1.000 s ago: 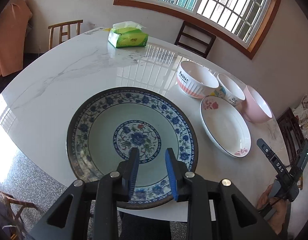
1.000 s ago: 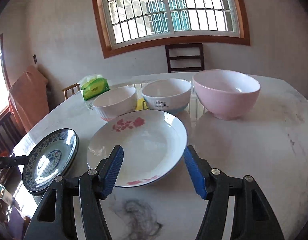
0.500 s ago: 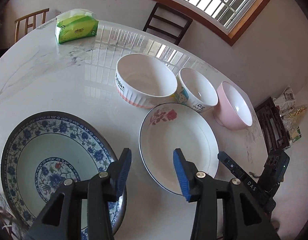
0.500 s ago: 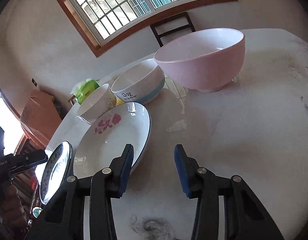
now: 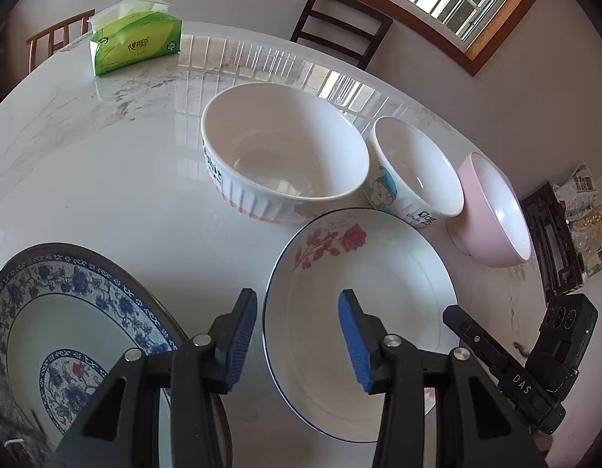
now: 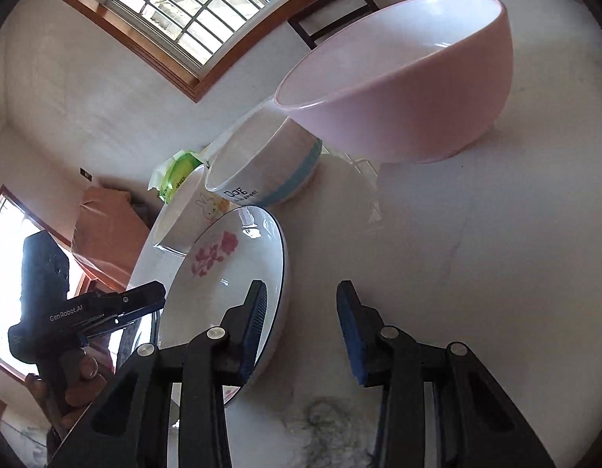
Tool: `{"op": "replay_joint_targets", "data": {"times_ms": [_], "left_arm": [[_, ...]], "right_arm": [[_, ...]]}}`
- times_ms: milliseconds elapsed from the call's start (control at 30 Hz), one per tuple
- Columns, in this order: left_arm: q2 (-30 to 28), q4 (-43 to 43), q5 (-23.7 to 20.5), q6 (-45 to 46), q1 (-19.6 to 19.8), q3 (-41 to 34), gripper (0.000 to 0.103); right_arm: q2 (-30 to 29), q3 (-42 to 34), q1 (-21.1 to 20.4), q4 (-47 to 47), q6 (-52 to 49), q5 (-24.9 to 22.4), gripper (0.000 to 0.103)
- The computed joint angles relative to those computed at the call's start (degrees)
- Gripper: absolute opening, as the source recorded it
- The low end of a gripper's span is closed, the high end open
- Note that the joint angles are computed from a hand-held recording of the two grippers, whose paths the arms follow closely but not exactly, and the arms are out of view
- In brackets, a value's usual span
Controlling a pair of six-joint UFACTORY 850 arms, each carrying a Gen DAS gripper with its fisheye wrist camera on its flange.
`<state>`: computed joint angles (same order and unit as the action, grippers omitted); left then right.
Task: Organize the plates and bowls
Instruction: 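Close both tools on the rim of the pink-flower white plate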
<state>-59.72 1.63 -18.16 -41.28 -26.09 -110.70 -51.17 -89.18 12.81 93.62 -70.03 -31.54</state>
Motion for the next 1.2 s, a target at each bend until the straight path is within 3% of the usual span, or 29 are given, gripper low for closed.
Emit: {"op": "replay_joint_targets", "data": {"times_ms": [200,400,567,633,700,767,967,1200], "left_arm": [[-2.2,5.8,-3.6,-6.3,-0.7,-2.9,0.044],[-3.3,5.4,-4.8,-6.0,-1.3,-4.1,0.044],[-3.7,16.4,-8.3,-14.2,-3.0,-5.1,0.044],[-3.1,22.0,-9.1,-20.2,-3.5,-4.0,0.034],[-1.9,22.7,-7.5,-22.5,-3.3,-1.9,0.027],[-1.1,21.8,-6.5,-22.4,-3.2,-0.4,0.026],[3.0,29.6,-4.1,-31.1,-4.3,5.9,0.025],[2.6,27.1,-2.3,-30.6,-5.3,5.4,0.022]], "right_arm": [[-0.2,-1.9,1.9,-4.7,1.2,4.2,0.036],[-0.9,-3.7,2.9,-12.5,6.1,6.4,0.020],[-1.2,-4.7,3.5,-17.2,7.6,6.8,0.013],[-0.9,-4.5,3.7,-17.6,7.2,7.5,0.013],[-0.7,-4.2,3.7,-17.0,6.1,7.9,0.013],[-0.6,-4.0,3.6,-16.8,5.7,8.0,0.013],[0.4,-2.4,3.9,-10.9,-0.5,8.7,0.013],[2.7,1.7,3.5,-1.5,-9.9,8.8,0.013]]}}
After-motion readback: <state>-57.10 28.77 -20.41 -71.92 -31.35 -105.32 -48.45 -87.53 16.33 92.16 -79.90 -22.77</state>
